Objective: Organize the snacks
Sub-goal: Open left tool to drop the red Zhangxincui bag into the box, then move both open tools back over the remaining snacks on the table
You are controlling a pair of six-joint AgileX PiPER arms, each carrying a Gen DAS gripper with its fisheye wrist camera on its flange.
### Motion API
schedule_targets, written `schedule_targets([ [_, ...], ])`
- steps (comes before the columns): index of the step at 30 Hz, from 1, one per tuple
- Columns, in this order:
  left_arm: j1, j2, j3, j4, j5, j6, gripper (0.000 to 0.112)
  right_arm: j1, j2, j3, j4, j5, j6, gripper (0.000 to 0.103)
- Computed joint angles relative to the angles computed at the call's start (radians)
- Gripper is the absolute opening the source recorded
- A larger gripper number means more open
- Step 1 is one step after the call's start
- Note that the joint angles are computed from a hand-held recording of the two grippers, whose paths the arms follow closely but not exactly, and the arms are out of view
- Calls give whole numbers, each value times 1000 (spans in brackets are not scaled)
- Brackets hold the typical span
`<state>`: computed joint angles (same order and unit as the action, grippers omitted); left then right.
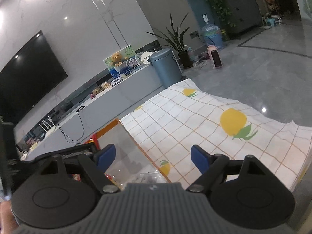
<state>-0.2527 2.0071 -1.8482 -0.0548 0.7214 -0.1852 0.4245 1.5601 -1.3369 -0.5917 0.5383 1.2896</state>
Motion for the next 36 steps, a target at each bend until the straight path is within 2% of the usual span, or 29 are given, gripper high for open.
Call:
schedule_targets([
  [2,7,11,-9,-16,-12,9,103,-8,-9,9,11,-4,3,82],
  [5,18,-31,73,-18,-111,6,103,-6,-23,18,-10,-9,24,82],
  [7,20,-52,99,4,-138,-9,103,-8,-32,27,-20,-19,28,82],
  [11,38,-91,143,6,-142,-25,103,-12,-50,47,-23,-24,21,82],
  [16,45,-170,259,-29,-188,69,103,-13,-56,66,-22,-62,45,82],
  [22,78,-236,330,-167,-177,204,103,18,-35,58,-33,-52,17,82],
  [27,120,-317,393,-245,-163,307,103,56,-39,78,-135,-94,91,82],
  [33,177,-426,472,-302,-177,394,103,147,-17,65,-428,-76,315,83],
  [36,215,-482,513,-350,-192,438,103,183,-7,65,-543,-117,429,83],
])
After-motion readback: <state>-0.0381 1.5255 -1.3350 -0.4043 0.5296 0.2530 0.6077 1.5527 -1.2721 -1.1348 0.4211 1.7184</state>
